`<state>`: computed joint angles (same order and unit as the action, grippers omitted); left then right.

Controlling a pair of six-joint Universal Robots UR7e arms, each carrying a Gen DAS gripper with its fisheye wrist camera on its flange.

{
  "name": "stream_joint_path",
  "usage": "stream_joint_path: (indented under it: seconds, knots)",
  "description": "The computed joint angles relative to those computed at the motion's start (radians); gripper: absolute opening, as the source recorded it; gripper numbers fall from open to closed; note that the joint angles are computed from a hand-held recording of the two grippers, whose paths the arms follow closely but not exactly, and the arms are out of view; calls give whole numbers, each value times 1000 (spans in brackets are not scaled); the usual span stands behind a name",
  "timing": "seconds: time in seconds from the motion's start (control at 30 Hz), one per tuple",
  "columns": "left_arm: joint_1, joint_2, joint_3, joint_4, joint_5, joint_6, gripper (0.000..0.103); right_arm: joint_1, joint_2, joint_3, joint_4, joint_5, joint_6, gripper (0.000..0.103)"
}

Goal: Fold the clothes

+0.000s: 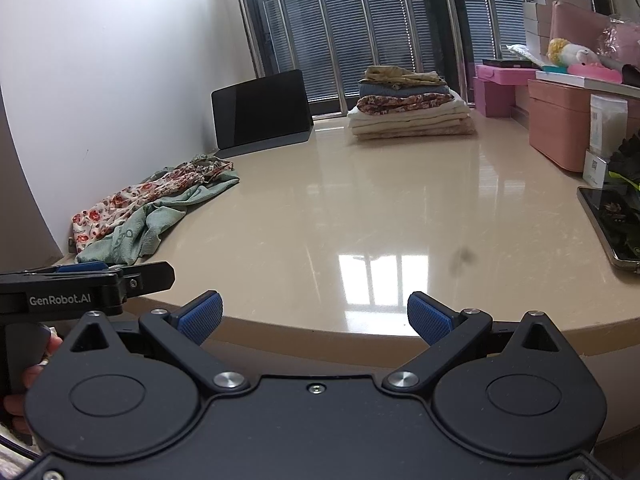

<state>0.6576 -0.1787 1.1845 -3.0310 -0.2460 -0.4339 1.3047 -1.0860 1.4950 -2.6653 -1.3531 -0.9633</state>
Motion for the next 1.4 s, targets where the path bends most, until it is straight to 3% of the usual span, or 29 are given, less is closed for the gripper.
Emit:
stream_joint_path:
  seconds: [0.43, 1.4]
  knots:
    - [-2, -7, 11, 36, 3, -45, 103, 0, -1, 0, 7, 0, 0, 101]
    - [2, 1, -7, 25, -5, -14, 103, 1, 6, -9, 10, -5, 11, 101]
